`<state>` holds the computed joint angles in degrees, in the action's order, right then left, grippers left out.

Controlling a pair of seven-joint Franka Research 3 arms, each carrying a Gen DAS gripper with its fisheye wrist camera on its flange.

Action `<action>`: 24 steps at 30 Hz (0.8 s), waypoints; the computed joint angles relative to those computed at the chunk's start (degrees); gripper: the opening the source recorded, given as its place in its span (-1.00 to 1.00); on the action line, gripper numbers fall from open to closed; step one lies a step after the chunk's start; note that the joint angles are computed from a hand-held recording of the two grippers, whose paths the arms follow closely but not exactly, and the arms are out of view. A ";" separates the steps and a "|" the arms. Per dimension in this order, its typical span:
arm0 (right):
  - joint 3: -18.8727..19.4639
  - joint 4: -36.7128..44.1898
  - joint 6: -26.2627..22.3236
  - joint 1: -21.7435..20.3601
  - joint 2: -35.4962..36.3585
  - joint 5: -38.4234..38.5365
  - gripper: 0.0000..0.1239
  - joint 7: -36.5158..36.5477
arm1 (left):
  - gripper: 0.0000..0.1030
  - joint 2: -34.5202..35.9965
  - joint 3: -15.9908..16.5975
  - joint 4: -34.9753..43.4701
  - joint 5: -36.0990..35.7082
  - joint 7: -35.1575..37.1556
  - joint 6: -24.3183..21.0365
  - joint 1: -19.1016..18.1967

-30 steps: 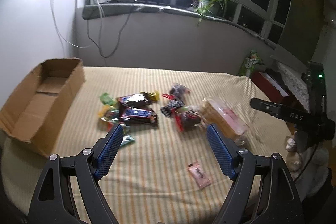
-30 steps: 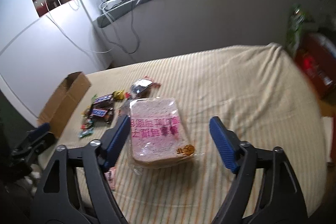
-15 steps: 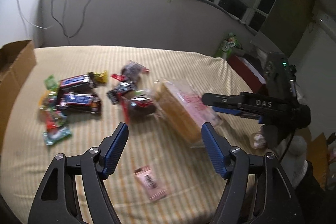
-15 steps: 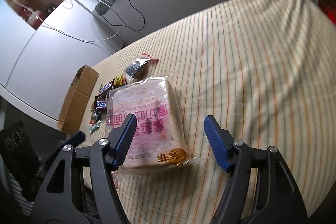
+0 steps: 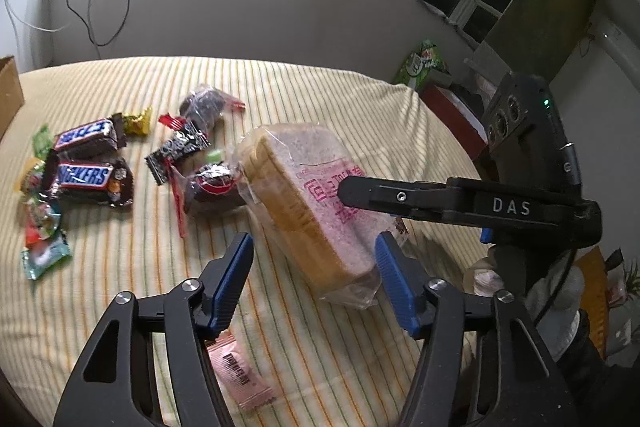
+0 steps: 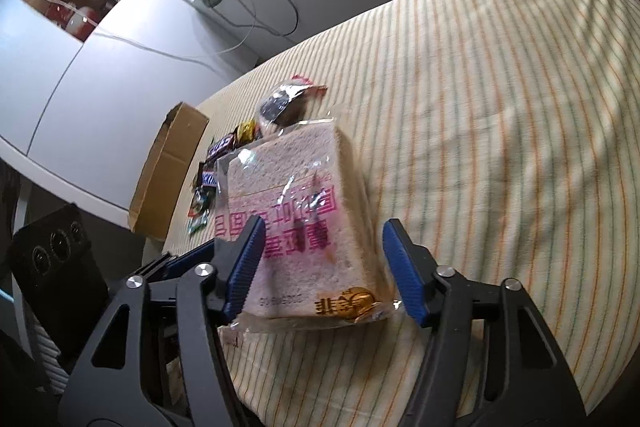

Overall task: Organize snacks
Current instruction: 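Move the right gripper to the bagged bread loaf and close on it, then lift the bread loaf with the right gripper and carry it over the cardboard box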

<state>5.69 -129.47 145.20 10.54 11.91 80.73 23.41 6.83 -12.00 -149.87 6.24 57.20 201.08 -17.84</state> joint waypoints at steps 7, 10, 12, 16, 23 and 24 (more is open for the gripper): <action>0.49 -1.22 3.41 1.70 -1.63 -3.23 -0.16 1.47 | -0.12 2.17 -2.19 1.52 11.63 -8.31 0.28 5.47; 0.79 -1.75 5.42 2.65 -2.41 -4.85 -0.18 2.50 | -0.14 2.84 -2.14 2.07 14.05 -9.52 0.77 6.13; 0.93 -2.38 6.66 3.06 -2.93 -4.96 -0.18 2.42 | -0.15 3.63 -3.04 2.54 17.93 -12.85 1.75 8.44; 1.11 -3.53 8.05 3.89 -4.18 -5.47 -0.21 2.47 | -0.16 2.35 -0.88 1.15 14.25 -10.03 2.03 5.38; 1.69 -4.97 10.66 6.10 -6.77 -5.93 -0.21 2.36 | -0.16 -0.92 -0.18 -2.49 8.74 -6.26 4.02 3.55; 1.74 -5.06 10.88 6.45 -7.11 -5.96 -0.21 2.35 | -0.16 -1.67 -0.11 -3.22 8.15 -5.80 4.37 3.51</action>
<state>7.43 -134.53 156.07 16.99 4.80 74.77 25.76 5.16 -12.11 -153.09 14.39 51.40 205.45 -14.33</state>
